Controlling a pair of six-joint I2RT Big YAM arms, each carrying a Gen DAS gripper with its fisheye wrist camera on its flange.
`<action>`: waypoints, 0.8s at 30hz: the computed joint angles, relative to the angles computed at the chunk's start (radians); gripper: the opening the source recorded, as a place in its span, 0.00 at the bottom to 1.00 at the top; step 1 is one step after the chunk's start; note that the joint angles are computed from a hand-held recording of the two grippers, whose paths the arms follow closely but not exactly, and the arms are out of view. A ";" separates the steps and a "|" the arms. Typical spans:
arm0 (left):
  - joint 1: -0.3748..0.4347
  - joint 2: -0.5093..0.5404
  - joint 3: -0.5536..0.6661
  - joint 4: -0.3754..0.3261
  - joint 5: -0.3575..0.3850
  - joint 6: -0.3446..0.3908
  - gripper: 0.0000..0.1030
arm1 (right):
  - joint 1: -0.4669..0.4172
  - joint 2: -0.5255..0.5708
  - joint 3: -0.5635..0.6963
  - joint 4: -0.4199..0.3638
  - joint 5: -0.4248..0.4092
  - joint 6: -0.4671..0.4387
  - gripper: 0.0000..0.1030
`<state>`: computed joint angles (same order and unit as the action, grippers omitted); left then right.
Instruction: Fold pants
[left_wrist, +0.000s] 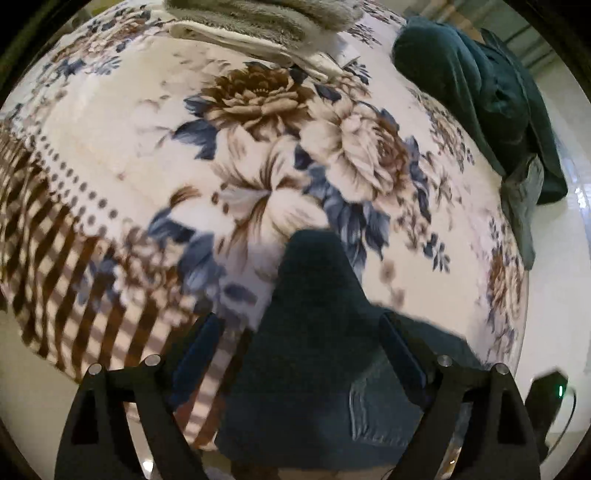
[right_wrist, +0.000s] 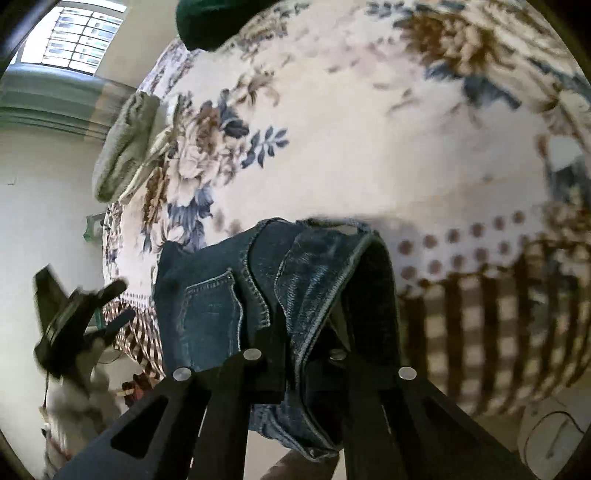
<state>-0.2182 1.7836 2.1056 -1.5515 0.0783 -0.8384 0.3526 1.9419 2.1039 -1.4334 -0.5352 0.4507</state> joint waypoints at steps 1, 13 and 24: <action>0.006 0.008 0.004 -0.002 0.005 0.002 0.85 | -0.005 -0.013 -0.002 -0.011 0.024 -0.003 0.06; 0.039 0.142 -0.022 0.121 0.225 0.038 0.40 | -0.073 -0.069 -0.099 -0.067 0.092 -0.002 0.07; 0.045 0.052 -0.062 0.095 0.259 0.082 0.80 | -0.145 -0.118 -0.263 -0.026 -0.125 0.106 0.79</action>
